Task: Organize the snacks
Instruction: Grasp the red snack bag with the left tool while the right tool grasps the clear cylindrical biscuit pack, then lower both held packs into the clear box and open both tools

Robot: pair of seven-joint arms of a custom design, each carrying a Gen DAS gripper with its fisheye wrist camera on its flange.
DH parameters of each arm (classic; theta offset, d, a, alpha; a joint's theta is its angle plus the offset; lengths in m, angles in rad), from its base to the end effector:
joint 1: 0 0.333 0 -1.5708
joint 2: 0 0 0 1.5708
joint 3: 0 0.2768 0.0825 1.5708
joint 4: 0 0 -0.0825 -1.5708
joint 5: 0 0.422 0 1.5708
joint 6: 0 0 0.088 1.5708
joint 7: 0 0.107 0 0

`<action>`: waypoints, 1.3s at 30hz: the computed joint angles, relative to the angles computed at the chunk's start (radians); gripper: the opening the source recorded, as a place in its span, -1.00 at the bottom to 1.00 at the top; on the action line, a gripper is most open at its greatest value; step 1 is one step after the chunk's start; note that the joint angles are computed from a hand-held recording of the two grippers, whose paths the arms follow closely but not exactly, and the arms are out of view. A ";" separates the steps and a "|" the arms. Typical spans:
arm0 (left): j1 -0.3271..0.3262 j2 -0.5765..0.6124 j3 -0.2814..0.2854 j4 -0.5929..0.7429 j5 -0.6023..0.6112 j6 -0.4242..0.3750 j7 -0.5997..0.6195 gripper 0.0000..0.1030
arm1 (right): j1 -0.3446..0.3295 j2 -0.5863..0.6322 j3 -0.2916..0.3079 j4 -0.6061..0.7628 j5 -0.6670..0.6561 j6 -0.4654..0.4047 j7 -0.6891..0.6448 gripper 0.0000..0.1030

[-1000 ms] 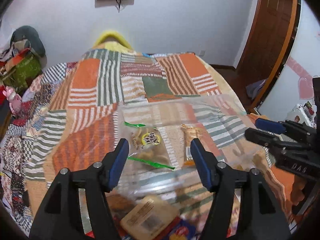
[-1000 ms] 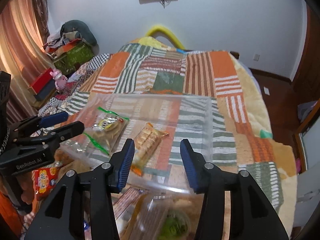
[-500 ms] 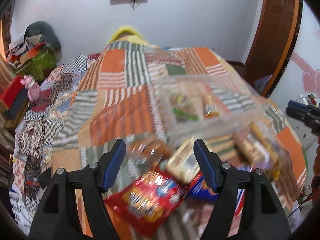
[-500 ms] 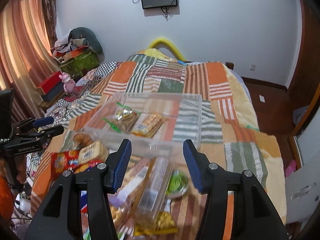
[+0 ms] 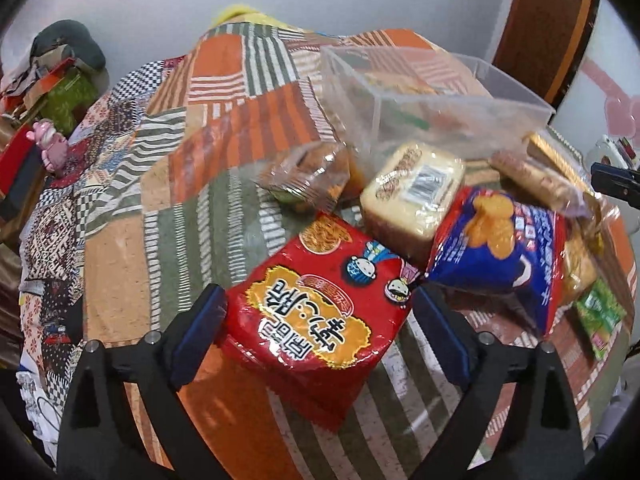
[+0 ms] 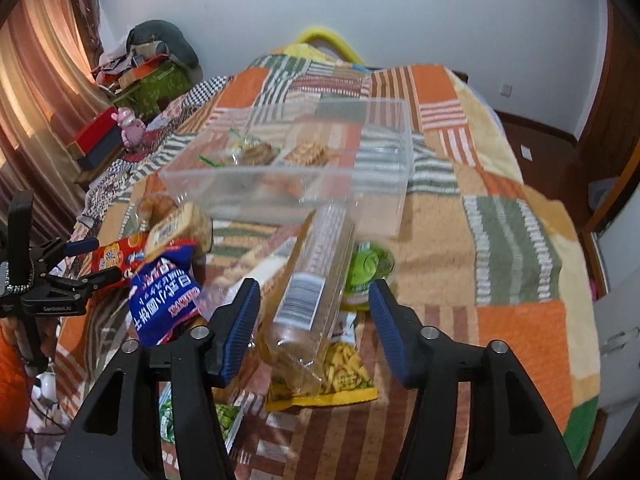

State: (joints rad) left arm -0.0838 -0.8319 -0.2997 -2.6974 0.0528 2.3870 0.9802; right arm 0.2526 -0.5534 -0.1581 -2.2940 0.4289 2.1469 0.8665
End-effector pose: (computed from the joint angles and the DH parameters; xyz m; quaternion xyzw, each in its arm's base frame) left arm 0.3858 -0.1473 0.4751 -0.7490 0.6025 -0.1857 0.2034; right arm 0.4765 0.0550 0.5600 -0.8514 0.4270 -0.0562 0.2995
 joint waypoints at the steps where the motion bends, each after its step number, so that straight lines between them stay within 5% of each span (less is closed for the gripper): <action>1: 0.002 0.010 -0.003 0.003 0.007 0.004 0.006 0.91 | -0.001 0.002 0.002 -0.002 -0.003 -0.001 0.003 0.10; 12: 0.013 0.122 -0.002 0.024 0.024 0.077 0.009 0.99 | 0.003 0.015 0.030 -0.026 -0.035 0.062 0.014 0.15; 16: 0.002 0.098 0.002 -0.006 0.006 0.105 -0.010 0.84 | 0.014 0.031 0.022 -0.016 -0.035 0.047 0.006 -0.09; 18: -0.005 0.081 0.001 -0.017 -0.005 0.097 -0.021 0.61 | 0.017 0.036 0.020 -0.012 -0.027 0.039 0.002 -0.20; 24: -0.009 0.010 -0.024 -0.043 -0.004 0.045 -0.076 0.43 | 0.016 0.022 0.014 -0.027 -0.009 0.051 0.003 -0.35; 39: 0.008 -0.129 -0.067 0.001 0.069 -0.032 -0.170 0.43 | 0.018 -0.034 -0.022 -0.018 0.054 0.060 -0.008 -0.38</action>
State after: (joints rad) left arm -0.0759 -0.9610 -0.3667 -2.6961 0.1213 2.3549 0.8099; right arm 0.2706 -0.5872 -0.1801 -2.3124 0.4833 2.2072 0.8587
